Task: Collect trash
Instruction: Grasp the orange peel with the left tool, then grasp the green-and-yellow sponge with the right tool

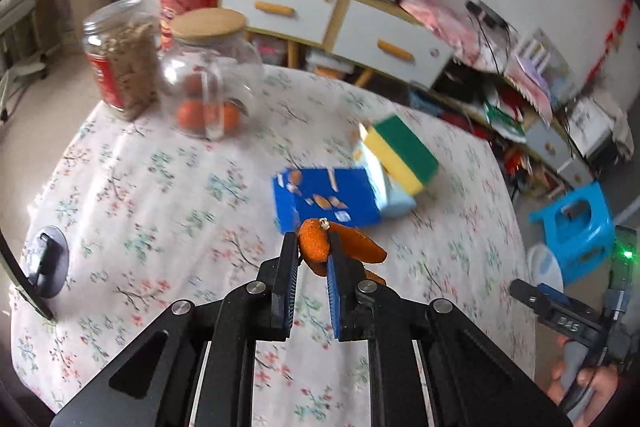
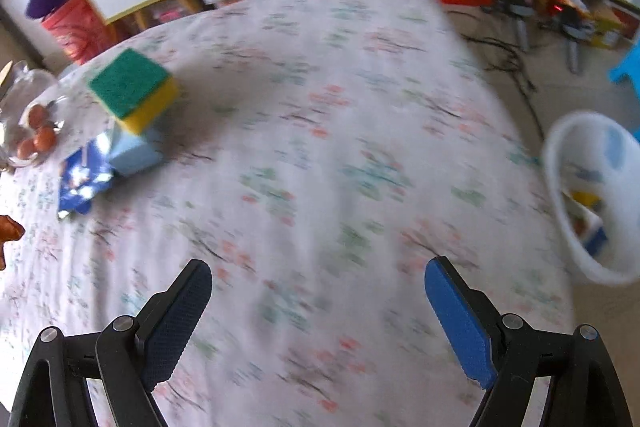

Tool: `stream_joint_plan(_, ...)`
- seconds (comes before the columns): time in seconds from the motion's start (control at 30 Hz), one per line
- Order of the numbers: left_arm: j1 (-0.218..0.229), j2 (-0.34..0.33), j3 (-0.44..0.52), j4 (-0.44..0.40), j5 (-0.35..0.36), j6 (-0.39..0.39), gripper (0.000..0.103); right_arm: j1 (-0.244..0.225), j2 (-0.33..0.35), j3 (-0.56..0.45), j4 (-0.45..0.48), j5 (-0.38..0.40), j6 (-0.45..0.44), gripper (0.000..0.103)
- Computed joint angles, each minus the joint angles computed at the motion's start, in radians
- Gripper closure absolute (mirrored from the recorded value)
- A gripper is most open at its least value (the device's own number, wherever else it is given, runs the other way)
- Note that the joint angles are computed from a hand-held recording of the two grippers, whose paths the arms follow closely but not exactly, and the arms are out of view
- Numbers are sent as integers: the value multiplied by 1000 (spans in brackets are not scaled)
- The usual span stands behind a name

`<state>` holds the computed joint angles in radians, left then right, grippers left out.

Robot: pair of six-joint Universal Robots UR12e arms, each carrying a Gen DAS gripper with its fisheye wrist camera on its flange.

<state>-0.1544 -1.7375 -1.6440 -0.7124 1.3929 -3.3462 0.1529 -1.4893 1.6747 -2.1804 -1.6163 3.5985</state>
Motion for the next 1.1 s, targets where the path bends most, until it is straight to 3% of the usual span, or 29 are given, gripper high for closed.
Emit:
stream_joint_plan(0.43, 27, -17, 14, 7, -2, -12, 89, 40, 218, -227, -37, 46, -109, 13)
stream_joint_plan(0.77, 35, -30, 28, -24, -24, -15, 89, 61, 312, -339, 17, 69, -173, 14)
stream_joint_plan(0.8, 35, -30, 29, -25, -26, -15, 89, 64, 317, -347, 22, 61, -179, 16)
stream_joint_plan(0.87, 35, -30, 30, -25, -32, -15, 89, 68, 326, -359, 36, 50, -188, 35)
stream_joint_plan(0.9, 34, -29, 30, -25, -32, -14, 89, 70, 330, -367, 50, 44, -196, 39)
stream_joint_plan(1.1, 26, -30, 34, -29, -45, -15, 89, 86, 298, -345, 48, 1, -240, 46)
